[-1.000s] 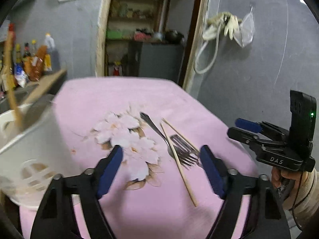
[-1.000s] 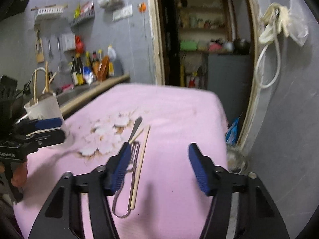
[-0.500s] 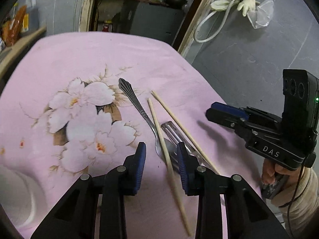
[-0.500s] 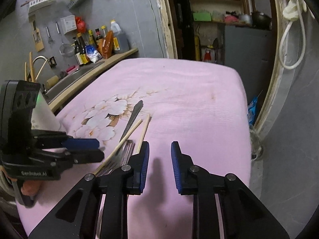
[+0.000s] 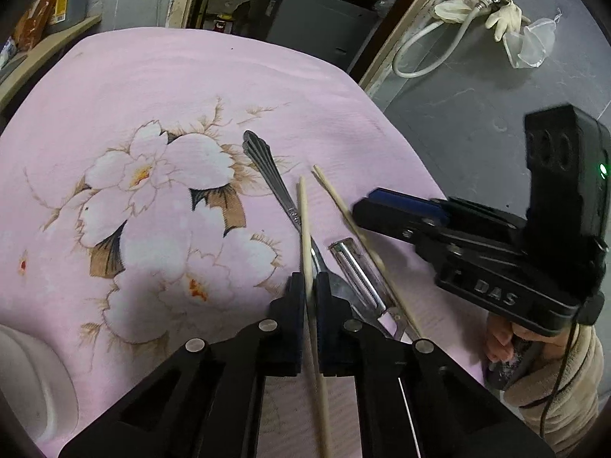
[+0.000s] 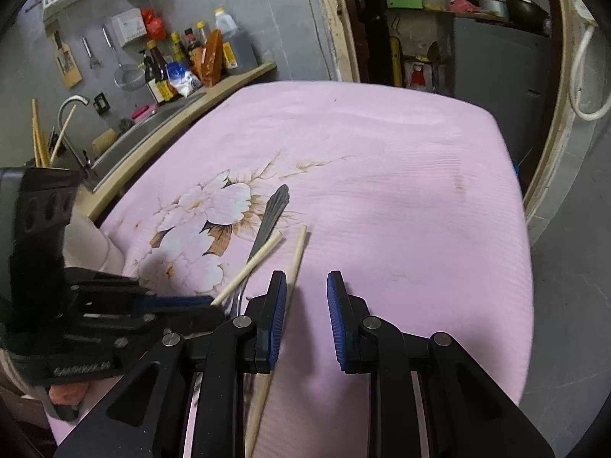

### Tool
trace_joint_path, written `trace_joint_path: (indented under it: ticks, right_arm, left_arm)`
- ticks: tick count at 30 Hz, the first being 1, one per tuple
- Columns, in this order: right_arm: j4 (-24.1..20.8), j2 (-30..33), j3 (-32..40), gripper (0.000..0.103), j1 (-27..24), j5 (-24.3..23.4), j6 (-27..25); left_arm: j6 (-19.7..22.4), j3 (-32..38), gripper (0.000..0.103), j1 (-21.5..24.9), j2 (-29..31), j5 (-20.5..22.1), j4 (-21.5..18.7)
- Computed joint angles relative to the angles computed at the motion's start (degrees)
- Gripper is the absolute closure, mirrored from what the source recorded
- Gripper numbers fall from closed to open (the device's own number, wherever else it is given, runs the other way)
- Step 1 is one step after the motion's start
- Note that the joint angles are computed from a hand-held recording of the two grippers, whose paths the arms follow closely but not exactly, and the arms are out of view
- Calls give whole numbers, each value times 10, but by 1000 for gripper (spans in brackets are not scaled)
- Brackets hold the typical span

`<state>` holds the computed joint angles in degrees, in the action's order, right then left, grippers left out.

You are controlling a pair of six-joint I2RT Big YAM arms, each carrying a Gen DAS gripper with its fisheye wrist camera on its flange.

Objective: Organize utensils
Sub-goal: 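Close the left gripper on a chopstick while the right gripper grasps another chopstick, then lift both chopsticks and carry them to the white caddy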

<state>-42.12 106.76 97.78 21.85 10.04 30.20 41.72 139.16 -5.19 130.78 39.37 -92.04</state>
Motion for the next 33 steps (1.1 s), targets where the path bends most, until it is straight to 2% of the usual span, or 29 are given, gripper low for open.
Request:
trace_joint_path:
  ticks: [8,13,18,20,22,26,29,32,33]
  right_arm:
    - [-108,67,106,83,5,29,-20]
    - [-167,99,163,83,8,45,-32]
    - [-161,89,152,100,0,16,3]
    - [-140,77,135,100,1,13,12]
    - [-98,51,95,100,6,17,21]
    - [6,-16,-1,100,25,59,37]
    - [86,-60,-61,100,47,109,32]
    - [191,-99,-117,100,80,178,-5]
    - [224,-106,-129,100,89,196,-20]
  left_arm:
    - [-8,-77,100,10,-45,-22,62]
    - [-4,-55,100,9,-33,-19,41]
    - [-5,-79,101,7,-48,-10,58]
    - [-3,-94,101,10,-58,2,70]
    - [6,-118,101,16,-77,25,86]
    - [10,-176,101,32,-121,64,137]
    - [-16,-253,101,49,-172,107,238]
    - [-55,-305,101,65,-205,156,326]
    - [-83,-334,101,73,-224,175,382]
